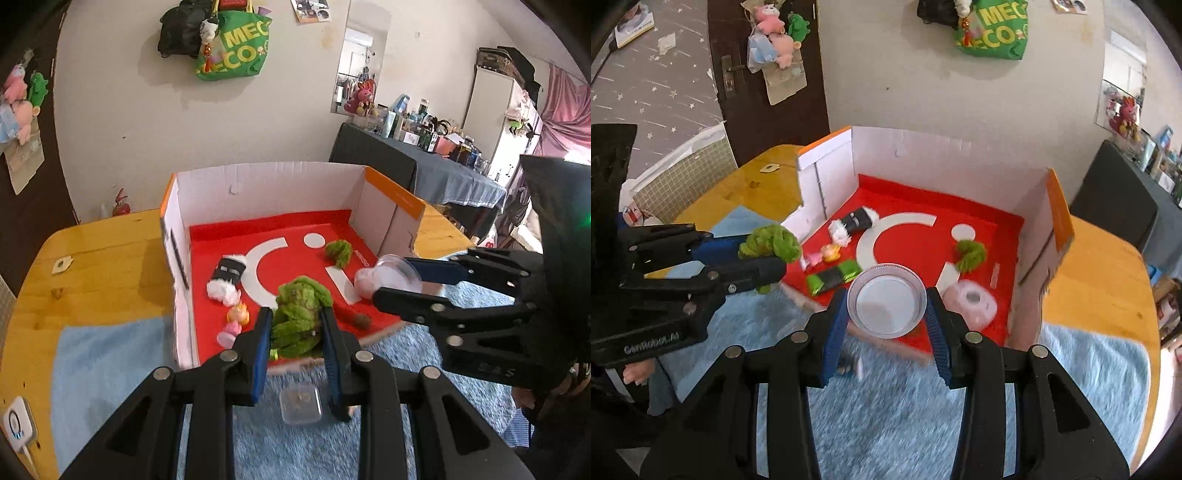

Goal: Organize objects
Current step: 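Lift and carry the yarn bundle and clear lid over the box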

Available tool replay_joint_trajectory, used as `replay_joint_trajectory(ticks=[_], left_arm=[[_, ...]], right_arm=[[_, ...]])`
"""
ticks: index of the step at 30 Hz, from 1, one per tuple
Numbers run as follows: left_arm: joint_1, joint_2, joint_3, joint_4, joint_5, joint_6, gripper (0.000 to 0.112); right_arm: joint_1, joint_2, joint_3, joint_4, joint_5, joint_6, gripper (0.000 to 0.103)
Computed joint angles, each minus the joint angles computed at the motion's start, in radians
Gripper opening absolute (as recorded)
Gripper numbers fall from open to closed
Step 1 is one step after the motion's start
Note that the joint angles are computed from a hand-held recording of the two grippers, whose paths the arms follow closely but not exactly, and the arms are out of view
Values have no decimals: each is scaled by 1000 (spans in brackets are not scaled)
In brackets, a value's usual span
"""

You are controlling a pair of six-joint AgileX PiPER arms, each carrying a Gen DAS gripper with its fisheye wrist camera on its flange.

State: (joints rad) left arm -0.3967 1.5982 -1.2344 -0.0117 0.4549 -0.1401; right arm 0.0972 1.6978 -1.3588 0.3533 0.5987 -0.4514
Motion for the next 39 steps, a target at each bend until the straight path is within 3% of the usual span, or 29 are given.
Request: replay_joint_trajectory(ticks=[10,17,24,28,39], left_arm=[[42,245,-294,-24,149,84,27],[73,432,-532,-60,305,142,27],[90,540,-674,-74,401,172,27],[90,572,-717,-71,431,180,27],[88,625,-786,-68,482,176,27]], right_arm=[[-7,287,-353,-154,177,88,39],[-8,457,-599,-213,338,98,39],[-3,589,-808,-245,482,95,39],[-2,632,-880,-249,531,93,39],[-5,653,-901,-255,569,79,40]])
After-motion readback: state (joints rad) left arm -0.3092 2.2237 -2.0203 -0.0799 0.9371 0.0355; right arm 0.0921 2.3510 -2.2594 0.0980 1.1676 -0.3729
